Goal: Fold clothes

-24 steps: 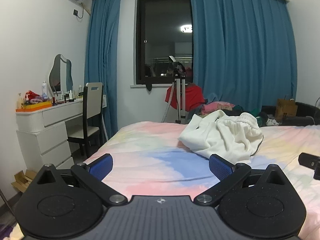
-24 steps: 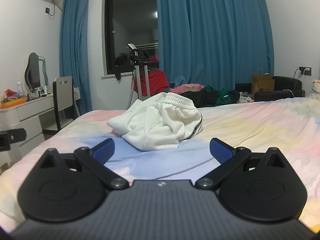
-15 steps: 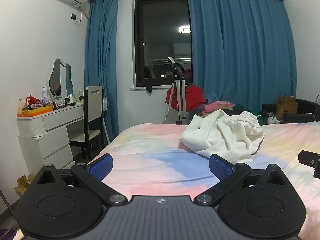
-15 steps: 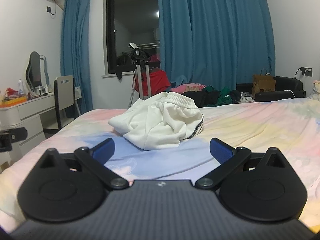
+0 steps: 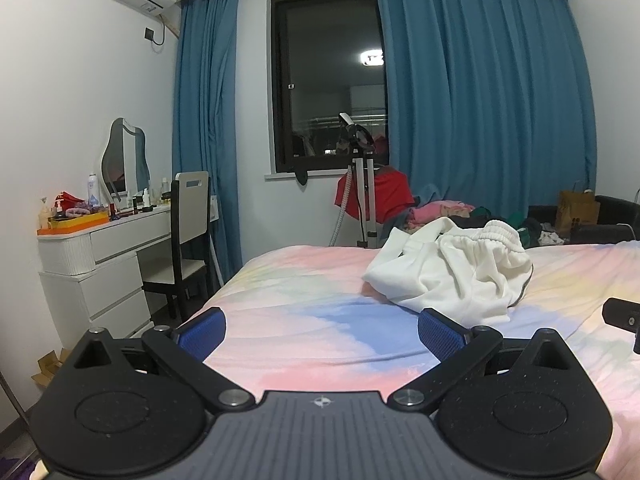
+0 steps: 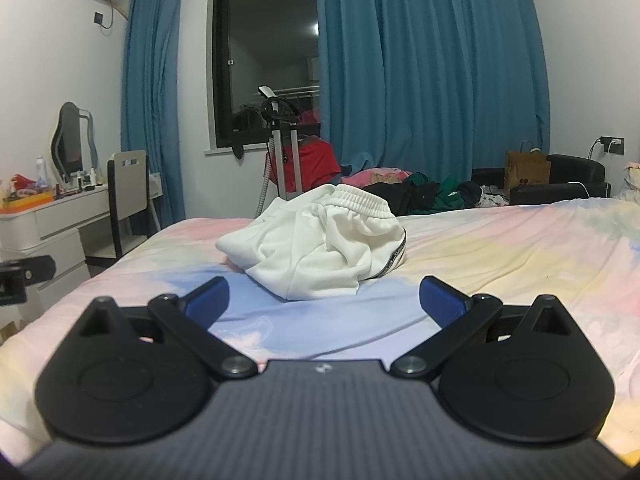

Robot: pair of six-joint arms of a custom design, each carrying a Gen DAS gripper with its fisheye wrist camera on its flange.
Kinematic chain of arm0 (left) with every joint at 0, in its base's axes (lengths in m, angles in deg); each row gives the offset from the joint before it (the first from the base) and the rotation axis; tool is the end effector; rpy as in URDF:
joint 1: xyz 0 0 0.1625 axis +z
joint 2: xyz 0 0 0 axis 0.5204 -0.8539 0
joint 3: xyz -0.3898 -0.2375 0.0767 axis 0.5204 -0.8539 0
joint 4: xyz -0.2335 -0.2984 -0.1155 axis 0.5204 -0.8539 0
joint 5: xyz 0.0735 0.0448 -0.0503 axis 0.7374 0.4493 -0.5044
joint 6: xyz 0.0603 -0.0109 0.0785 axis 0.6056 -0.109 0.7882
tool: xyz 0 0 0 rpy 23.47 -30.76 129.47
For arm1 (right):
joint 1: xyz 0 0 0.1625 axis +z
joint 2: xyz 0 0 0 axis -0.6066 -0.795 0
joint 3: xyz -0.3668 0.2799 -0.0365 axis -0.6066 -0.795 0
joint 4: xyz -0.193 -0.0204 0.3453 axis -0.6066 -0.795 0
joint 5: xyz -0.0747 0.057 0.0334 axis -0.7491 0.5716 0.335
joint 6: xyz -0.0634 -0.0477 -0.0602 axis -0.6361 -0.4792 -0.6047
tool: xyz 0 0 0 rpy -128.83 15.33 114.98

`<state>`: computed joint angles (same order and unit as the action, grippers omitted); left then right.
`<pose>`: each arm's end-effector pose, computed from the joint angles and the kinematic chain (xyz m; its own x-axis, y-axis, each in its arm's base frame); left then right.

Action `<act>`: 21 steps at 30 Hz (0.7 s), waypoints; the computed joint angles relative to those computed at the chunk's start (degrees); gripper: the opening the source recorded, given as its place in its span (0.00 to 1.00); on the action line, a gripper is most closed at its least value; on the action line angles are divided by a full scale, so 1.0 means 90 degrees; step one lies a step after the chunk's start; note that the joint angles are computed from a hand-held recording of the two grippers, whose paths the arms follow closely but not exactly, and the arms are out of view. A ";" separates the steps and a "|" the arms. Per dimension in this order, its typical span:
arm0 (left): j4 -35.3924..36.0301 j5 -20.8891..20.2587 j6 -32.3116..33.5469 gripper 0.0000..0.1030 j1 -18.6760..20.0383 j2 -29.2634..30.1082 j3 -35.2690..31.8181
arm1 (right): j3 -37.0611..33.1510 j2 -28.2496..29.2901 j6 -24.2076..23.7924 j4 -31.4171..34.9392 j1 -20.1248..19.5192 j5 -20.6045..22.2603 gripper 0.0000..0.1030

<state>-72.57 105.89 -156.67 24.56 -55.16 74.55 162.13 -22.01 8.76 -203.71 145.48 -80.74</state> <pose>-0.1326 -0.5699 0.2480 -0.6379 -0.1264 -0.7596 0.7186 0.2569 -0.6462 0.2812 -0.5935 0.0350 -0.7566 0.1025 0.6458 -0.6161 0.2188 -0.7566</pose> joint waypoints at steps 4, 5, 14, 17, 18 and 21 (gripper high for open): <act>0.0050 0.0032 -0.0044 1.00 0.0024 -0.0010 -0.0009 | 0.0081 -0.0031 0.0044 0.0011 0.0000 0.0052 1.00; 0.0070 0.0036 -0.0051 1.00 0.0025 -0.0008 -0.0012 | 0.0068 -0.0021 0.0032 0.0033 0.0002 0.0051 1.00; 0.0578 0.0575 -0.0217 1.00 0.0138 0.0010 -0.0123 | 0.0010 0.0018 -0.0051 0.0014 0.0018 0.0101 1.00; 0.0592 0.0609 -0.0234 1.00 0.0145 0.0009 -0.0123 | -0.0046 0.0076 -0.0176 -0.0167 0.0053 0.0155 1.00; 0.0587 0.0614 -0.0240 1.00 0.0146 0.0009 -0.0122 | -0.0063 0.0098 -0.0221 -0.0252 0.0064 0.0199 1.00; 0.0562 0.0655 -0.0249 1.00 0.0153 -0.0020 -0.0095 | -0.0338 0.0321 -0.0593 -0.0814 0.0143 0.0115 1.00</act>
<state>-67.50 111.79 -158.92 25.93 -55.34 73.69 159.09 -19.12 3.42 -211.03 146.77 -79.70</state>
